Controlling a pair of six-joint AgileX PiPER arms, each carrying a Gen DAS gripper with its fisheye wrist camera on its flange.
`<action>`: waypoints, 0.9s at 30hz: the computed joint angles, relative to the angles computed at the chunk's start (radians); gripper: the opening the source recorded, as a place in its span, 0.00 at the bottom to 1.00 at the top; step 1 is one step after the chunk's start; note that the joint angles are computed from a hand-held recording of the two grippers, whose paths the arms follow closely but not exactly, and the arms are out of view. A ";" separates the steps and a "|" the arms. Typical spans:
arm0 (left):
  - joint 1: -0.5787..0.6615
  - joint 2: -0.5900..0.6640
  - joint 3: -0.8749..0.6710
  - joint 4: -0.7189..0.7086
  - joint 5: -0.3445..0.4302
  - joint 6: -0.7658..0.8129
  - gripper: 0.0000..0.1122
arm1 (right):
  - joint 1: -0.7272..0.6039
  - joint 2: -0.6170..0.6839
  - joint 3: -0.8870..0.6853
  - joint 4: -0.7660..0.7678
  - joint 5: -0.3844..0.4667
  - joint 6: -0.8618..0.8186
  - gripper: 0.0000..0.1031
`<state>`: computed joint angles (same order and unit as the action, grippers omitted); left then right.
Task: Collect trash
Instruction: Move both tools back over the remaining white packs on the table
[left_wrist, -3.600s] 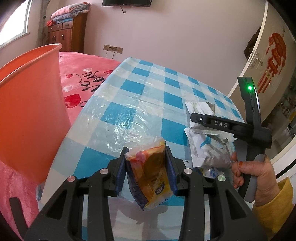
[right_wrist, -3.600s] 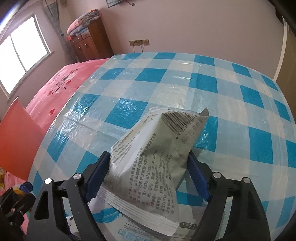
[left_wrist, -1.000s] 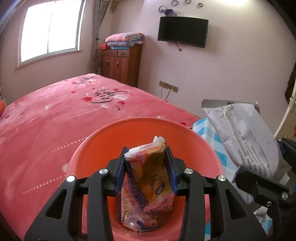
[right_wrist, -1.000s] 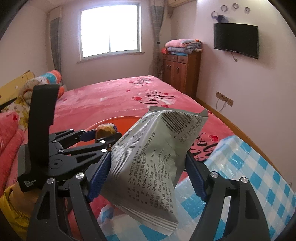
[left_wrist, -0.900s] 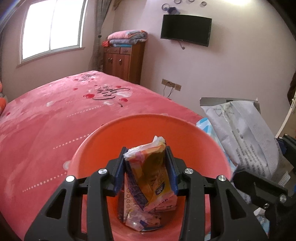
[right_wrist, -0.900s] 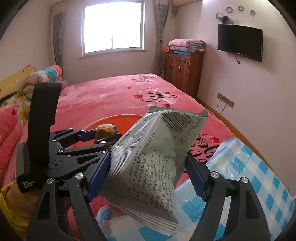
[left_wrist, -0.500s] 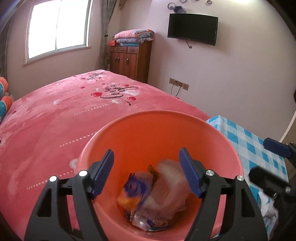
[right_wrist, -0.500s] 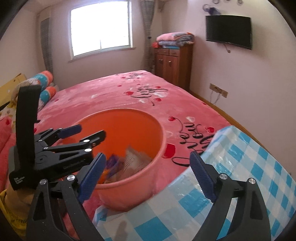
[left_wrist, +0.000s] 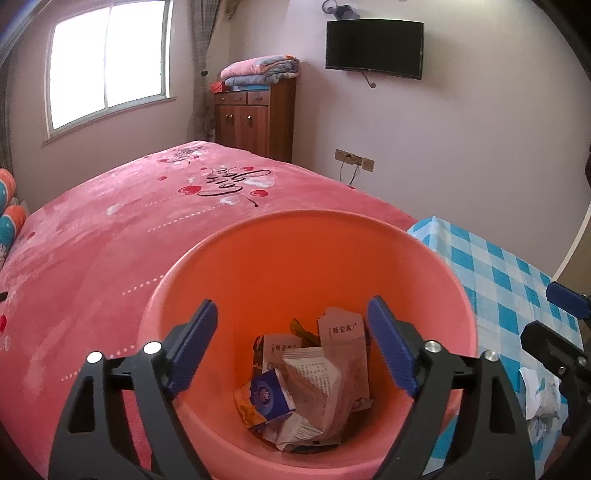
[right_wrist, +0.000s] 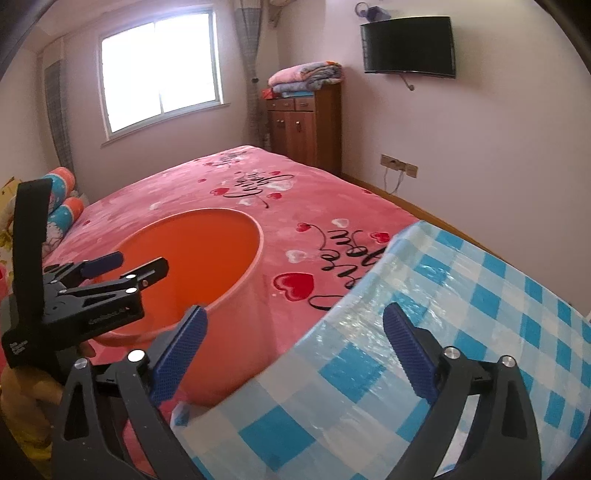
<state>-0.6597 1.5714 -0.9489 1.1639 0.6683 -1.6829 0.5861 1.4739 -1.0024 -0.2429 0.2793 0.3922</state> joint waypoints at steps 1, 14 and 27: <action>-0.007 0.002 -0.005 -0.001 0.006 0.003 0.76 | -0.004 -0.005 0.009 -0.006 -0.002 0.008 0.92; -0.107 0.042 -0.085 -0.040 0.079 0.060 0.81 | -0.103 -0.101 0.162 0.025 -0.046 0.011 0.92; -0.208 0.092 -0.175 -0.062 0.150 0.108 0.84 | -0.196 -0.206 0.298 0.081 -0.093 -0.055 0.92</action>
<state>-0.8672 1.6639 -1.1240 1.1021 0.8186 -1.5749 0.3902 1.2674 -0.7039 -0.1615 0.1868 0.3372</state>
